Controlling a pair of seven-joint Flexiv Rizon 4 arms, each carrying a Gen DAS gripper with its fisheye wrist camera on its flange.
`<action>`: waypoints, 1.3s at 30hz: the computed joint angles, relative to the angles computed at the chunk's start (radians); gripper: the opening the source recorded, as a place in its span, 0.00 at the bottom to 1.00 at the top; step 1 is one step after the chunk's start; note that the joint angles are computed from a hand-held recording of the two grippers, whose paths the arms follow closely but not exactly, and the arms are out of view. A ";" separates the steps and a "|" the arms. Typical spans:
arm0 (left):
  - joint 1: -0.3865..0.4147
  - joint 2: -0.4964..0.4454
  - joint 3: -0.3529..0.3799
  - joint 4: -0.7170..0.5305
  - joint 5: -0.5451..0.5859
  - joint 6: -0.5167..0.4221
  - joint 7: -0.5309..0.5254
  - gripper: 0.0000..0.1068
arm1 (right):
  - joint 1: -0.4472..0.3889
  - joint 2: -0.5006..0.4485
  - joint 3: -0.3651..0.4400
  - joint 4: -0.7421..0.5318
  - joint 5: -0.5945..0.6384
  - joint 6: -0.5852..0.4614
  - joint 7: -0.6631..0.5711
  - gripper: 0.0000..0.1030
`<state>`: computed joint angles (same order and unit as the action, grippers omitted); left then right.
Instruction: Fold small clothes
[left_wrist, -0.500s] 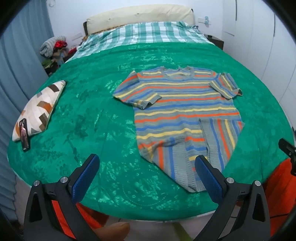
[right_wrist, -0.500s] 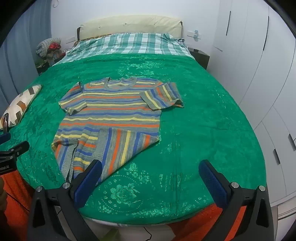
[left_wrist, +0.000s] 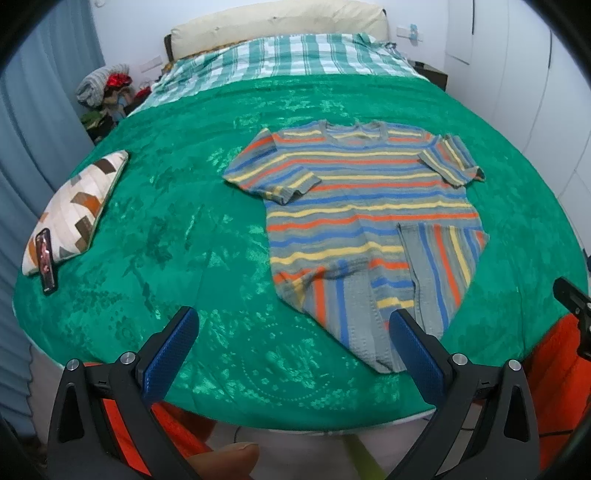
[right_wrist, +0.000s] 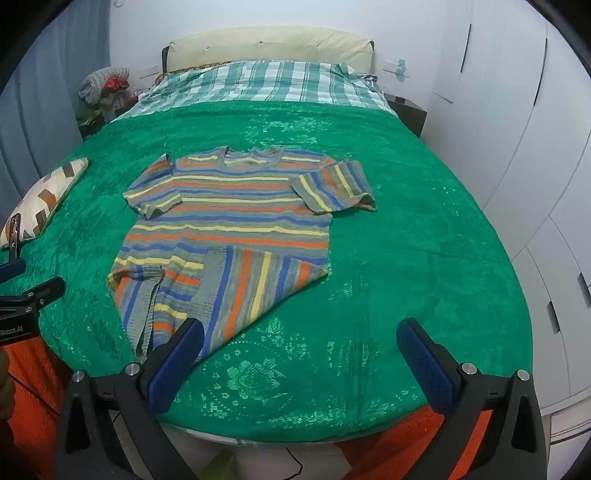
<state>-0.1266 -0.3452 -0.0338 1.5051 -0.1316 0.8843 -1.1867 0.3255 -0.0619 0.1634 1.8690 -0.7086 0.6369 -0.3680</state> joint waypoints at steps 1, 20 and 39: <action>0.001 0.000 -0.001 0.000 -0.001 -0.002 0.002 0.96 | 0.000 -0.001 0.000 -0.003 0.004 -0.002 -0.005 1.00; -0.005 0.009 -0.001 0.005 0.006 -0.021 0.007 0.96 | 0.007 -0.006 0.002 -0.007 0.010 -0.001 -0.029 1.00; -0.018 0.010 0.013 0.006 0.066 -0.034 -0.011 0.96 | 0.019 -0.021 0.001 -0.019 0.024 -0.012 -0.054 1.00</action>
